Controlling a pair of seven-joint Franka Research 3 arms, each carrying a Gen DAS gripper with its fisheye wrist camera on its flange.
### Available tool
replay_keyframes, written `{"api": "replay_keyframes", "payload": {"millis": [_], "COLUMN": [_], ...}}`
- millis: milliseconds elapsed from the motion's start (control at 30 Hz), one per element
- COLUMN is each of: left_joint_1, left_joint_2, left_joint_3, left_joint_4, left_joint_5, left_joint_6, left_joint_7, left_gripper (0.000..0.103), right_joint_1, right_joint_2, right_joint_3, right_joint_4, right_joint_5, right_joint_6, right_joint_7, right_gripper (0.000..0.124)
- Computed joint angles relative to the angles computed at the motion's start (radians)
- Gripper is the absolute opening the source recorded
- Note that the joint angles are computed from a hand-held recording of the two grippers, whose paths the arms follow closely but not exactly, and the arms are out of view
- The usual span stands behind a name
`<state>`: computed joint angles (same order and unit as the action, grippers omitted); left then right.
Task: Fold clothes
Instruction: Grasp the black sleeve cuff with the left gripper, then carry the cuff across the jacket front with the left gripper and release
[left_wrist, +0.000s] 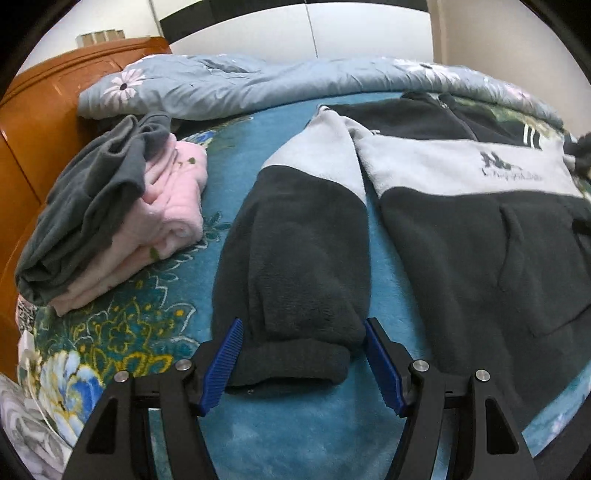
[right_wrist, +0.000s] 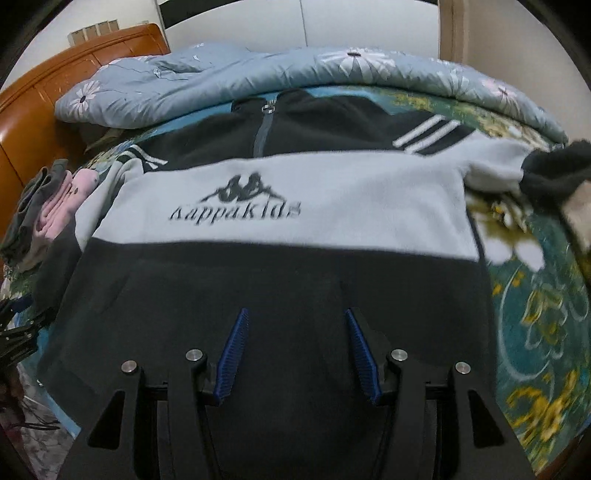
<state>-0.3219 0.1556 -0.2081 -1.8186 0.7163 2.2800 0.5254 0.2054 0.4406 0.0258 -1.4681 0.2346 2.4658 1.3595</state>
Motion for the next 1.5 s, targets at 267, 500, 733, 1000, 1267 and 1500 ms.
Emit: {"api": "replay_keyframes", "payload": {"millis": [267,500,733,1000,1267,1500], "left_joint_1": [0.079,0.212,0.284,0.365,0.395,0.357], "left_joint_2": [-0.137,-0.225,-0.157,-0.063,-0.098,-0.090], "left_joint_3": [0.029,0.075,0.121,0.130,0.101,0.105], "left_joint_4": [-0.160,-0.184,-0.075,-0.031,-0.141,-0.133], "left_joint_5": [-0.010,-0.135,-0.532,-0.637,-0.819,-0.698], "left_joint_6": [0.280,0.570,0.603,0.519,0.699,0.607], "left_joint_7": [-0.130,-0.161,0.060,0.053,0.206,0.201], "left_gripper": [0.023,0.022,0.022,0.023,0.065,0.069], "right_joint_1": [0.013,0.011,0.009,-0.008,-0.012,-0.009], "right_joint_2": [-0.013,-0.019,-0.013,0.002,0.017,0.016], "right_joint_3": [-0.010,-0.008,-0.007,0.002,0.004,0.018], "right_joint_4": [-0.019,-0.030,-0.018,0.013,0.042,0.036], "right_joint_5": [-0.019,-0.020,-0.018,0.015,0.030,0.061], "right_joint_6": [0.005,0.005,-0.009,-0.035,-0.046,-0.021], "right_joint_7": [0.047,0.066,0.083,0.073,0.078,0.028], "right_gripper": [0.062,0.062,0.062,0.062,0.062,0.070]}}
